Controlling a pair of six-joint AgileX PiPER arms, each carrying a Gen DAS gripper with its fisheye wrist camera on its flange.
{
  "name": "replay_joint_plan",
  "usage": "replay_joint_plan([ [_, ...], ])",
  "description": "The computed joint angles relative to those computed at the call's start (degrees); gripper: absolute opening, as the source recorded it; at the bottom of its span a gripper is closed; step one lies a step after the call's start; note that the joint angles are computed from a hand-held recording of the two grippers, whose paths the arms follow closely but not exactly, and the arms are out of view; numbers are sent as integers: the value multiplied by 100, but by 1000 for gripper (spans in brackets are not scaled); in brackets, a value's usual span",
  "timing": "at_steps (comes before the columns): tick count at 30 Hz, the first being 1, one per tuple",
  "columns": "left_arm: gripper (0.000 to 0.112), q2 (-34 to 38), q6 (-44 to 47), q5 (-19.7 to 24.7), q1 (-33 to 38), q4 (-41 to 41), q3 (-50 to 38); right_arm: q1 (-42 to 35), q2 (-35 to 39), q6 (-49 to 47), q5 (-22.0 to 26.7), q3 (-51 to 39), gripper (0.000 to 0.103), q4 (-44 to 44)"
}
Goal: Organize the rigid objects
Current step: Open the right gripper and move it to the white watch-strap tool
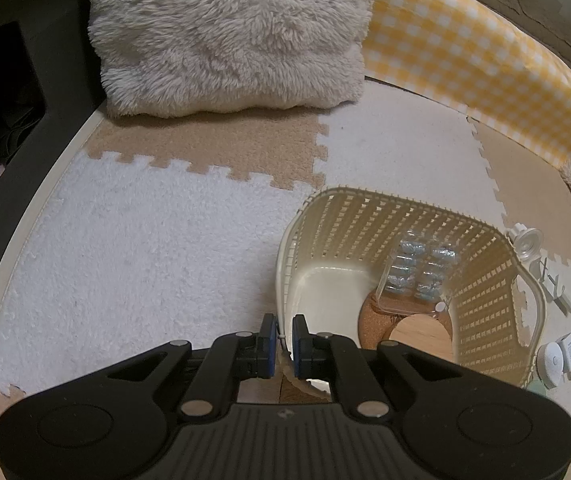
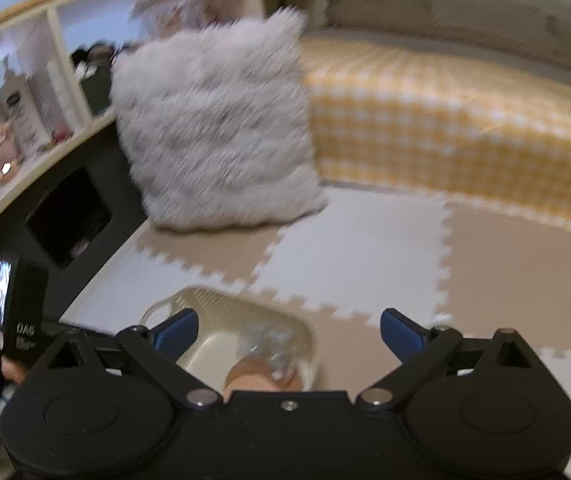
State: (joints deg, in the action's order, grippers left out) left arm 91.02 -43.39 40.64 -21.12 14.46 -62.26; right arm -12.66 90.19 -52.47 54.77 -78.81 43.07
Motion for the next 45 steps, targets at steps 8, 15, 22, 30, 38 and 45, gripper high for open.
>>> replay_joint_plan([
  [8,9,4,-7,6,-4,3,-7,-651,-46,-401,-572,410,103,266],
  [15,9,0,-13,5,-6,9,-1,-996,352,-79,-1459,708,103,-142],
  [22,9,-2,-47,30,-29,46,-7,-1052,960,173,-2249,808,103,-482],
  [30,9,0,-60,41,-37,42,-16,-967,1799,254,-1731,482,103,85],
  [38,9,-4,-37,26,-14,-10,-7,-916,2529,122,-1404,-30,103,414],
  [45,9,-5,-2,15,11,-70,-10,-890,2886,-74,-1823,-264,103,465],
])
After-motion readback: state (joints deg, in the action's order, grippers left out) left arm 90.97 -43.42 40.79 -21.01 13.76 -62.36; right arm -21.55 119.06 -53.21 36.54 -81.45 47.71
